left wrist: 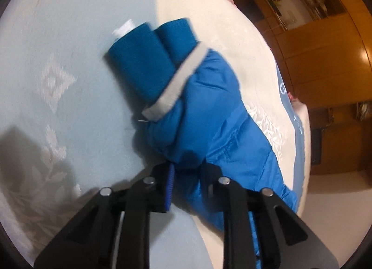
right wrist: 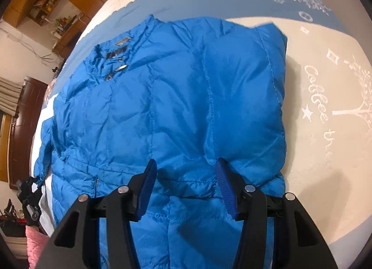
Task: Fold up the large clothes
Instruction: 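Grasp the other sleeve cuff with the left gripper and fold it across the body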
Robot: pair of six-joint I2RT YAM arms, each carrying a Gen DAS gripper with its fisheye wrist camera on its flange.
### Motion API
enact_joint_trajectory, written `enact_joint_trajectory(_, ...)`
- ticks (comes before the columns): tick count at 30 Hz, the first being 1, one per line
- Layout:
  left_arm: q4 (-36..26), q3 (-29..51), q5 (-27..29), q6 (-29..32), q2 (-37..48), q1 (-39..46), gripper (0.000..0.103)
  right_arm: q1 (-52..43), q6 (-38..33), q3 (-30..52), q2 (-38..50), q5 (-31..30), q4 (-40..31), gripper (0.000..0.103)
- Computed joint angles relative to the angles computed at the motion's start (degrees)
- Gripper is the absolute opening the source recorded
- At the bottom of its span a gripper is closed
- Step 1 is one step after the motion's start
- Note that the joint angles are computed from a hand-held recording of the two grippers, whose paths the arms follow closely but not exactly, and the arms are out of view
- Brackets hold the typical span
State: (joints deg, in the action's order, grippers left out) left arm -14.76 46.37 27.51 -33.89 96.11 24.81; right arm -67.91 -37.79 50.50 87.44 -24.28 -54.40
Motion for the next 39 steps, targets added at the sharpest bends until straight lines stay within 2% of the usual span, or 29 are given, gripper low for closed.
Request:
enact_joint_trajectory(3, -0.24, 0.34, -2.43, -0.20, -1.09, -2.20, 0.013, 0.92, 1.79, -1.71, 0.37, 0.49, 3.07, 0.053)
enact_joint_trajectory(6, -1.09, -0.22, -4.19, 0.51, -5.12, -3.81, 0.008, 1.63, 2.43, -1.76, 0.07, 1.11, 3.32, 0.053)
enact_joint_trajectory(11, -4.28, 0.47, -8.52, 1.59, -17.52, -10.47, 0.006, -2.63, -0.60, 2.18, 0.20, -3.06, -3.54, 0.052)
enact_joint_trajectory(15, -8.89, 3.88, -13.26, 3.58, -26.67, -20.92, 0.005, -6.54, -6.22, 4.63, -3.15, -5.40, -9.71, 0.053)
enact_joint_trajectory(18, -10.87, 8.81, -20.94, 4.62, -27.74, -35.23, 0.005, -9.23, -9.25, 5.97, -4.03, -6.37, -13.27, 0.053)
enact_joint_trajectory(22, -10.95, 14.42, -27.56, 5.06, -23.43, -51.13, 0.005, -12.46, -12.81, 6.86, -4.61, -7.10, -16.87, 0.053)
enact_joint_trajectory(27, -9.01, 22.67, -32.95, 7.07, -11.70, -67.62, 0.005, -16.44, -17.50, 6.64, -5.31, -6.92, -19.35, 0.054)
enact_joint_trajectory(35, -5.68, 32.04, -30.51, 6.59, 5.47, -78.14, 0.004, -19.27, -19.81, 5.96, -4.31, -5.94, -19.19, 0.054)
enact_joint_trajectory(39, -6.72, 35.32, -30.07, 4.47, 11.90, -81.79, 0.004, -19.67, -19.64, 5.66, -3.55, -5.49, -18.42, 0.054)
